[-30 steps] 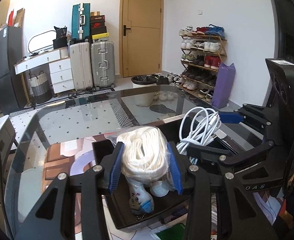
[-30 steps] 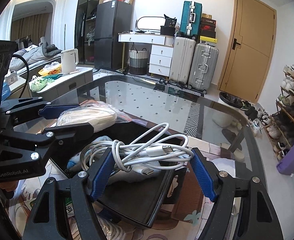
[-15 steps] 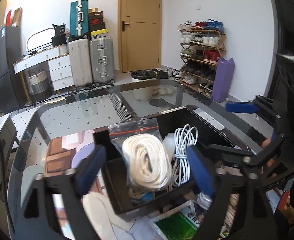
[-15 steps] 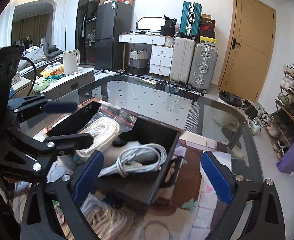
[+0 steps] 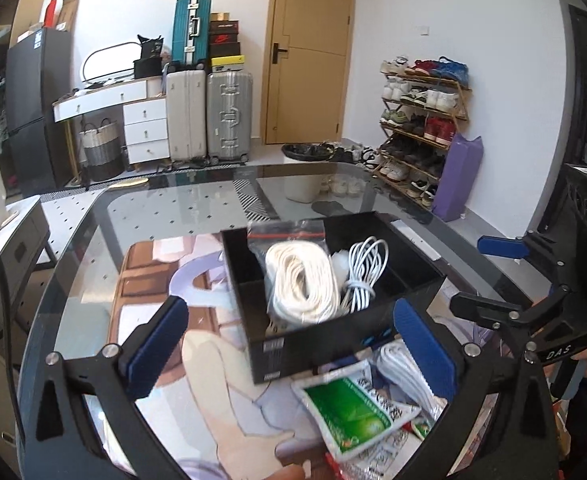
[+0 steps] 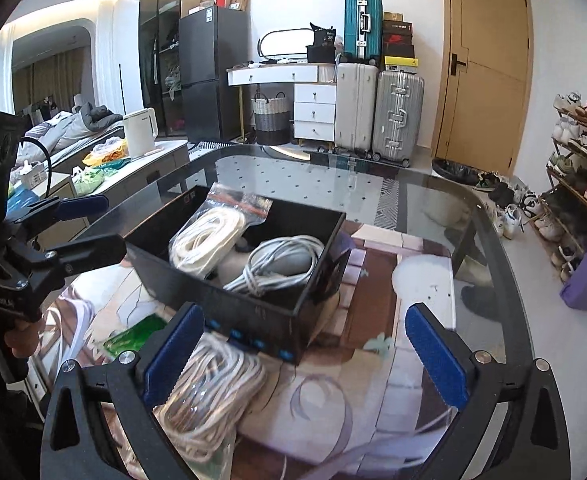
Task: Organize soft objects
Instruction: 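Withdraw both grippers from the black box, then grasp the second bagged white rope bundle with the right gripper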
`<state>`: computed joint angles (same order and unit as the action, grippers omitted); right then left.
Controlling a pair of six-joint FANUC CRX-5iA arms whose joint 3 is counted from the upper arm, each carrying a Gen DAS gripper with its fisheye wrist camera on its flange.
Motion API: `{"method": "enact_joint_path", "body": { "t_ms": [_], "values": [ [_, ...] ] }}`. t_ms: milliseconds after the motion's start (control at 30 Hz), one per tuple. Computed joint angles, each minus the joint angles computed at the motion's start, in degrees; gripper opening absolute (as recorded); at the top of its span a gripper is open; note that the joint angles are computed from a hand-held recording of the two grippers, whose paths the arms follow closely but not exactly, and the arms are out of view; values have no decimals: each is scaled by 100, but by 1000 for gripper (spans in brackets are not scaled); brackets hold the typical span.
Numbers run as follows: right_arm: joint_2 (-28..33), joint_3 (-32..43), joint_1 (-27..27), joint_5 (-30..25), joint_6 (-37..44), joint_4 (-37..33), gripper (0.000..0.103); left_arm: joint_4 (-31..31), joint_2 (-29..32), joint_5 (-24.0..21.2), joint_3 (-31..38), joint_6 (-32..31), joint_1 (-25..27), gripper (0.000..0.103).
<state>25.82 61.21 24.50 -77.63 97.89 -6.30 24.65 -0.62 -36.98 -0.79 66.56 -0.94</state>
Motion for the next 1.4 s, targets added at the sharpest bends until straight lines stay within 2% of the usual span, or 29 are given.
{"method": "enact_joint_path", "body": {
  "t_ms": [167, 500, 600, 1033, 1167, 1400],
  "values": [
    [-155, -184, -4, -83, -11, -62, 102, -147, -85, -85, -91, 248, 7, 103],
    [-170, -110, -34, -645, 33, -370, 102, -561, -238, -235, -169, 528, -7, 103],
    [-235, -273, -8, -551, 43, -332, 102, -603, -248, -299, -187, 553, -5, 103],
    [147, 229, 52, -1220, -158, -641, 102, -879, -145, -573, 14, 584, -45, 103],
    [427, 750, -131, -1699, -503, -1210, 102, -929, -126, -607, 47, 625, -40, 103],
    [447, 628, 30, -1634, -592, -818, 102, -902, -118, -609, 44, 605, -14, 103]
  ]
}}
